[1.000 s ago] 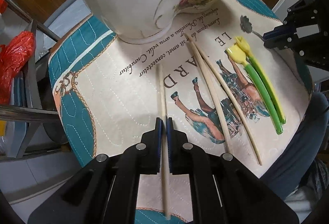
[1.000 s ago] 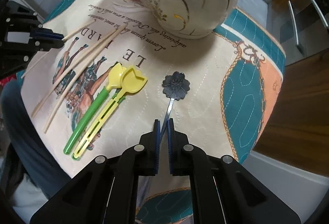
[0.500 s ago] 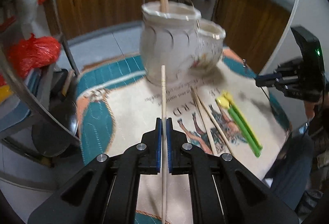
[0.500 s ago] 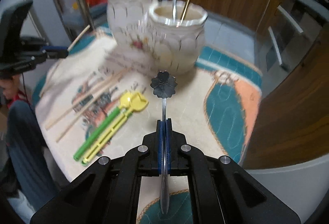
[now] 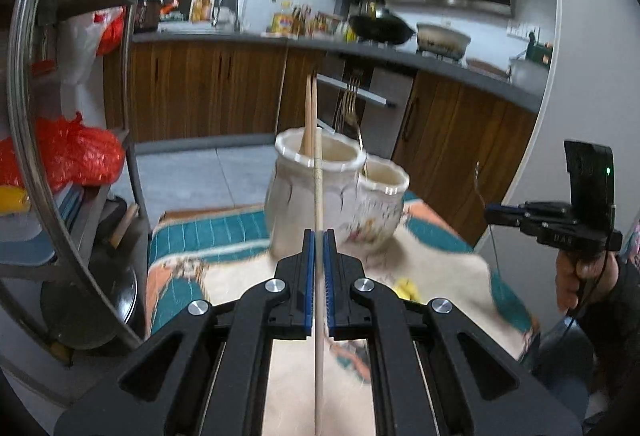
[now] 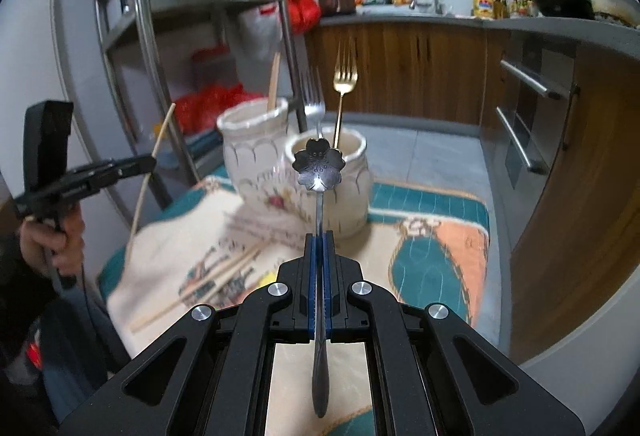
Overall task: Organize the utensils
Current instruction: 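Lift the chopstick over the tall holder while the right tool carries the spoon over the short holder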
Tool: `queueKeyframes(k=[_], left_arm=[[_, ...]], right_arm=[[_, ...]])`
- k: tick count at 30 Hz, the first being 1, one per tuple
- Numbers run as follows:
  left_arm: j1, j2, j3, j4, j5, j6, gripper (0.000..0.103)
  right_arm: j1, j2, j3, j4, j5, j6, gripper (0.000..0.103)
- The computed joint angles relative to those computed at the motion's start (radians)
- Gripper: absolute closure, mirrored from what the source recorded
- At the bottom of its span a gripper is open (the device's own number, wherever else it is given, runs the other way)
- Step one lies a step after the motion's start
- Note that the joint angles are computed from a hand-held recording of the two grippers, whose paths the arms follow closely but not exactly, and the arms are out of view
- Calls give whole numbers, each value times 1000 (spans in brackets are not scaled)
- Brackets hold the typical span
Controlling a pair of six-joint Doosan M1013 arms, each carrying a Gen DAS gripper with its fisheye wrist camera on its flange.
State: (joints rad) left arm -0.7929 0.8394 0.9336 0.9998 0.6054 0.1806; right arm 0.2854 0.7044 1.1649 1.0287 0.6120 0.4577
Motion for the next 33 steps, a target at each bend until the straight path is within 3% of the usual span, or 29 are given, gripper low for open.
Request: queueKeyframes(k=[11, 20, 26, 33], left_arm=[[7, 33, -60, 266, -24, -212, 99], [27, 53, -95, 481, -37, -440, 99], [35, 87, -157, 579, -24, -532, 99], [31, 139, -240, 676, 54, -581, 99]], right_arm=[[-11, 29, -54, 307, -6, -188, 99], [-5, 99, -169, 444, -3, -243, 99], [2, 137, -243, 457, -1, -225, 99], [9, 169, -286, 569, -33, -280, 99]])
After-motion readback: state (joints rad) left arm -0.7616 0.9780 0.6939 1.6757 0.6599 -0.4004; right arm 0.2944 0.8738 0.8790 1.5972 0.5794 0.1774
